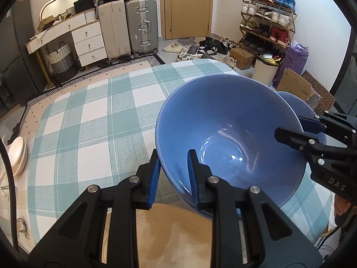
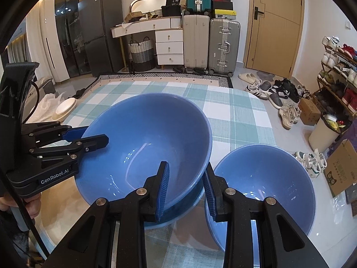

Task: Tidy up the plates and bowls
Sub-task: 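Lower the blue bowls onto the table with both tools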

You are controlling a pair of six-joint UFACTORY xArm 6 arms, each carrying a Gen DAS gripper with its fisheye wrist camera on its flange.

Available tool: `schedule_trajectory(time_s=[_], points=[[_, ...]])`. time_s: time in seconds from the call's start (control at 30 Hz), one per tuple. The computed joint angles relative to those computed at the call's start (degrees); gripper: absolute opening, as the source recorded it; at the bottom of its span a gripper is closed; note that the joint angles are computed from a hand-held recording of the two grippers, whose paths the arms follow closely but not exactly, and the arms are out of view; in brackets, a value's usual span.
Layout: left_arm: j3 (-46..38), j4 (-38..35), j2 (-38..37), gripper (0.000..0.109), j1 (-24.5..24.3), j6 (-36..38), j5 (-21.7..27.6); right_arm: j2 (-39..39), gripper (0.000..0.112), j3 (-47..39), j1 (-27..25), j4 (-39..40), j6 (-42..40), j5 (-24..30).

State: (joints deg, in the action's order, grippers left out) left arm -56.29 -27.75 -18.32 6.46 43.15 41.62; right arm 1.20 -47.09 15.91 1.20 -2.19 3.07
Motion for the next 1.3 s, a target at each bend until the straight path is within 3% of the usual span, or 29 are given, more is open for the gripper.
schedule_trajectory(time_s=[0.43,0.97,1.23,1.3], points=[[1.98,1.28,0.89,0.020,-1.52,0.61,-4.04,2.47,0.031,-1.20,-1.41,-9.90,8.44,0.42],[3.46,2.22,0.95,0.023,-1.88,0.84,-5.83,2.89,0.033,-1.50,-3.02,-34.79,29.37,0.85],[3.61,2.25,1.89,0.024,-1.69,1.09,-5.52,2.94,0.041,-1.98,-3.13,-45.28,37.40,1.69],[3.73,1.99,1.99,0.024,-1.69,1.36,-5.72,2.96,0.045,-1.84,-3.16,-44.64,36.25,1.53]])
